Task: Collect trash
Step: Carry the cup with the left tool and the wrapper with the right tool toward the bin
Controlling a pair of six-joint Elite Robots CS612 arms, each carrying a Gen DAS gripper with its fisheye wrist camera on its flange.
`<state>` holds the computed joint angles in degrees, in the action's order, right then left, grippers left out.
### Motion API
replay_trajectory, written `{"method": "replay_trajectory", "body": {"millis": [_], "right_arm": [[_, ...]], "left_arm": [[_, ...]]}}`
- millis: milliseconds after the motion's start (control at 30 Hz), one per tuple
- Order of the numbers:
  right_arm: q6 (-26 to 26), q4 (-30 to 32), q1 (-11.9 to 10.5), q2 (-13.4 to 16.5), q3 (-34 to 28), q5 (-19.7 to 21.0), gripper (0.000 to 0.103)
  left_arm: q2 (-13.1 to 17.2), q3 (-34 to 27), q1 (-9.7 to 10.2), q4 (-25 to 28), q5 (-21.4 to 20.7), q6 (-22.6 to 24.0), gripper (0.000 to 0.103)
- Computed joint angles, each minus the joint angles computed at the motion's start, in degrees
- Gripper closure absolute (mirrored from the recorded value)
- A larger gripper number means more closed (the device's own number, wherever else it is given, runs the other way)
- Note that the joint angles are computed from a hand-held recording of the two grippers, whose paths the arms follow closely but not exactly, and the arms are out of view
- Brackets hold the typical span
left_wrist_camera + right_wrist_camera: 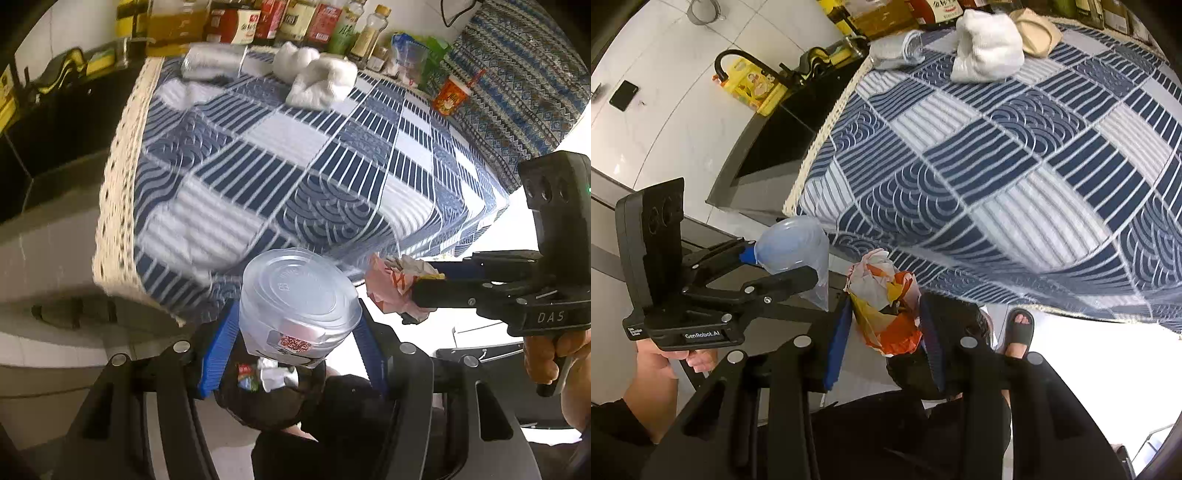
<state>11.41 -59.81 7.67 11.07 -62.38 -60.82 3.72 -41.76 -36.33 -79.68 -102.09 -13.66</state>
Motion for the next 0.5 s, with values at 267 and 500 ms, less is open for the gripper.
{"method": "replay_trajectory", "body": {"millis": [267,500], "right_arm": [[1.4,3.5,0.6,2.2,-1.4,0.6,0.064],[2.4,7.3,1.4,4.4,-1.8,-0.6,0.064]], "left_arm": [[3.8,-5.3,0.09,6.0,-1.2,-1.8,0.044],[6.8,-7.9,-0.06,11.3,-1.7,-3.5,0.044]]}}
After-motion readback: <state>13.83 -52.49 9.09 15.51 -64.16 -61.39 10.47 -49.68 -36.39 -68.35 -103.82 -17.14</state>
